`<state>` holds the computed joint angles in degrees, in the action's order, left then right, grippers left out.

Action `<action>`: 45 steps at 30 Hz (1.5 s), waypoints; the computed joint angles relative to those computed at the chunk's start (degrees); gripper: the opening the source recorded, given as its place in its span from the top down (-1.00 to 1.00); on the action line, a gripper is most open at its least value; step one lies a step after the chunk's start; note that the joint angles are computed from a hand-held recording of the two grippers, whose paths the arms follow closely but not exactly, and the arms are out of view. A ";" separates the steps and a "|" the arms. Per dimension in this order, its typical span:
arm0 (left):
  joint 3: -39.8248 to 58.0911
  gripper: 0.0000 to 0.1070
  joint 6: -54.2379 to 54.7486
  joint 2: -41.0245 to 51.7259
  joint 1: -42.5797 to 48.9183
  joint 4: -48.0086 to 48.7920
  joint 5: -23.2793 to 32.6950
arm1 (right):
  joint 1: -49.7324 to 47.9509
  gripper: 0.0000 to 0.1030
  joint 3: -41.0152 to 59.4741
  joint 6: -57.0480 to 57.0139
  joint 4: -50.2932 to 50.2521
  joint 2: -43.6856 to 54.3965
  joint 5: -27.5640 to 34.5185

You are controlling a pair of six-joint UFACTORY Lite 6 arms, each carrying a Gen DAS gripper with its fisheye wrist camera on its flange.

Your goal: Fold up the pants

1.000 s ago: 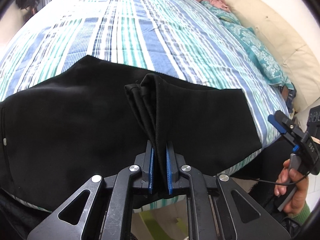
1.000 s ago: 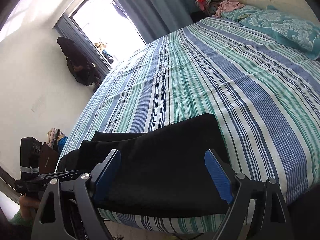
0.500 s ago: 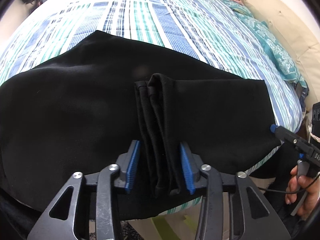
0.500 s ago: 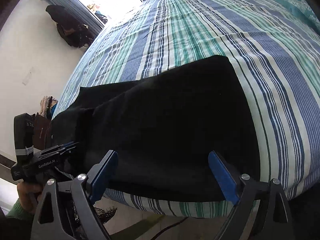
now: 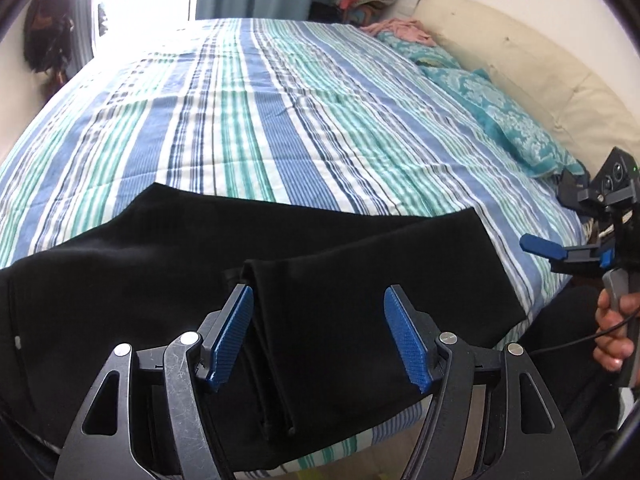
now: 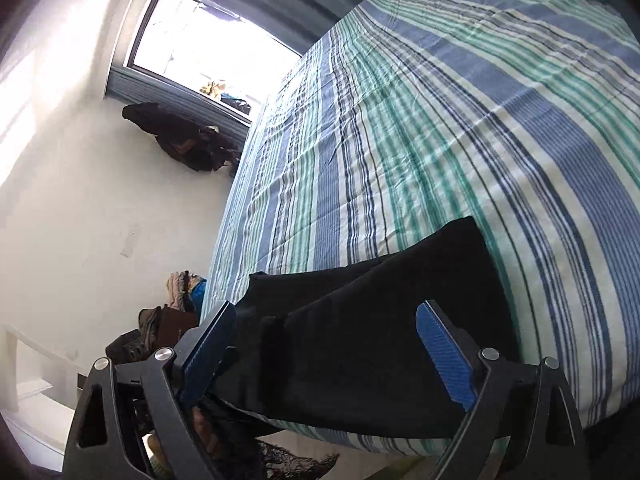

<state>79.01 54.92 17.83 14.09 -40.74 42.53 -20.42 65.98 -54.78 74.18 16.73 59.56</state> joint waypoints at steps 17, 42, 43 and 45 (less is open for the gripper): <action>-7.52 -0.38 -1.83 1.26 -2.78 7.62 -8.98 | 3.62 -0.61 15.40 10.34 -8.95 13.55 -3.88; 9.39 -0.70 -6.61 6.94 10.05 3.69 5.14 | 9.58 -0.79 -22.35 -12.14 1.56 -21.92 -28.91; 13.66 -0.70 -8.97 9.66 11.95 4.05 7.17 | 9.81 -0.79 -21.71 -11.81 1.43 -20.35 -28.10; 21.37 -0.71 -12.63 15.10 15.97 4.24 10.55 | 11.01 -0.79 -20.41 -11.16 1.43 -17.38 -27.84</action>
